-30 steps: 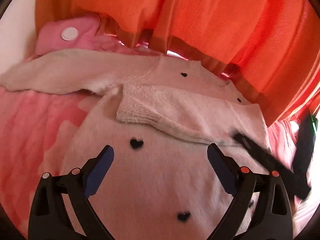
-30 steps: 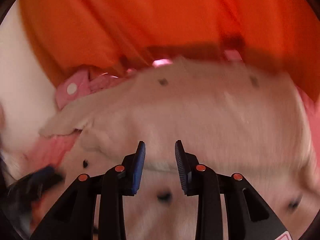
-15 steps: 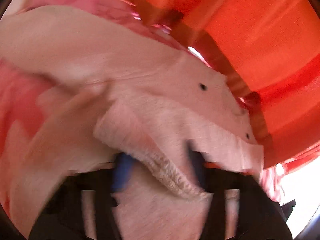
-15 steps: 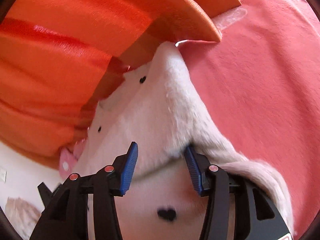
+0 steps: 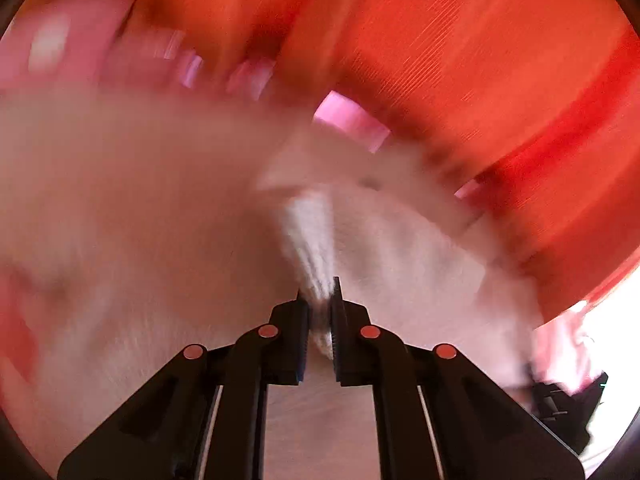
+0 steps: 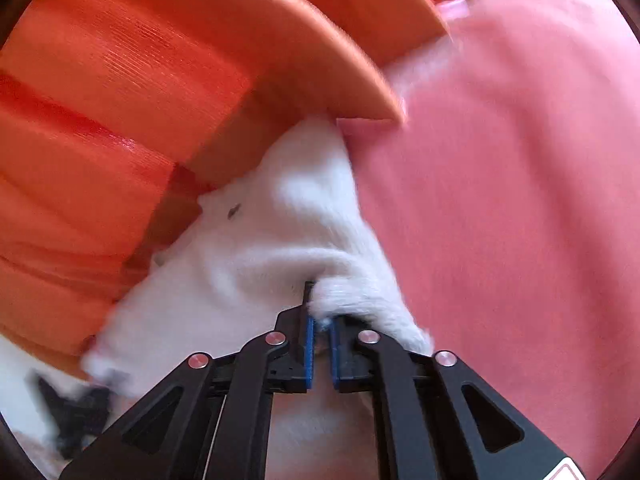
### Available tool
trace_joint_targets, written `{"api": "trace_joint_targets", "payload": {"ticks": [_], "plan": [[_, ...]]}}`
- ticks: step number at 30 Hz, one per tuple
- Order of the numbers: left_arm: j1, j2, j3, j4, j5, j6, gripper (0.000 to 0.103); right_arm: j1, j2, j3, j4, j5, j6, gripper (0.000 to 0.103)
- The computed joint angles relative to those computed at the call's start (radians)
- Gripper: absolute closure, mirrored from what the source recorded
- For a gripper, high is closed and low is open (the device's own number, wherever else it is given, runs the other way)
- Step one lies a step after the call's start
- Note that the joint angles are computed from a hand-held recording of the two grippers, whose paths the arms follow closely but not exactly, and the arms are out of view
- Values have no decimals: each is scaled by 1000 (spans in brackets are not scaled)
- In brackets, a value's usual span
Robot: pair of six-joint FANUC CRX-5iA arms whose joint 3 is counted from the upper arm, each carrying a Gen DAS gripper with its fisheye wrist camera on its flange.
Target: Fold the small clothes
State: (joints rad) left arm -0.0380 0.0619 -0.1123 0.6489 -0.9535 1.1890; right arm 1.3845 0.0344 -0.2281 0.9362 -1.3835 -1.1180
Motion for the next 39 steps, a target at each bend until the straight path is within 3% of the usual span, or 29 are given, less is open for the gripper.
{"api": "trace_joint_targets", "payload": {"ticks": [1,3,6,10,11,13,15,17,19,21,22,24,26,28,29,30,31,33,34,35,36,39], "plan": [[3,-23,-44,37,37,-22,94,2,5,14,-9,-12,19,98],[25,-39,-147,229,67,-134,94,2,17,37,-22,-25,43,97],[36,-47,-198,344,70,-198,93,15,31,64,-51,-55,30,96],[47,-63,-255,466,68,-252,93,34,109,227,-115,-245,-31,96],[49,-68,-275,501,70,-260,93,36,155,290,-100,-322,-3,89],[45,-76,-267,477,69,-232,93,32,218,377,-55,-418,128,85],[24,-72,-240,425,94,-202,92,6,236,400,-15,-370,229,85],[29,-72,-231,401,90,-196,92,-22,218,373,-18,-260,265,85],[34,-73,-239,416,86,-207,92,-62,220,404,-171,-205,334,85],[35,-69,-246,436,85,-218,92,-54,192,356,-211,-175,249,98],[36,-68,-246,438,85,-221,92,-39,184,348,-191,-188,209,98],[36,-68,-248,439,85,-223,92,-27,187,359,-152,-217,234,87],[36,-68,-250,448,81,-226,91,-40,238,444,-224,-321,320,86],[43,-73,-252,454,81,-215,88,-49,250,449,-262,-329,338,93],[52,-87,-252,449,97,-191,84,-47,268,481,-265,-363,344,93],[64,-99,-251,449,111,-176,82,-43,272,498,-255,-368,353,84],[78,-113,-253,465,129,-170,77,-32,272,496,-204,-349,360,83],[135,-158,-265,495,186,-124,57,-22,292,523,-150,-357,391,79],[170,-179,-266,470,215,-60,39,-20,300,535,-137,-355,415,77],[226,-202,-261,397,248,56,31,-20,300,537,-131,-339,427,73],[283,-210,-245,315,261,162,29,-22,298,535,-129,-319,430,73],[422,-134,-112,96,174,302,28,-22,296,538,-142,-262,428,73]]}}
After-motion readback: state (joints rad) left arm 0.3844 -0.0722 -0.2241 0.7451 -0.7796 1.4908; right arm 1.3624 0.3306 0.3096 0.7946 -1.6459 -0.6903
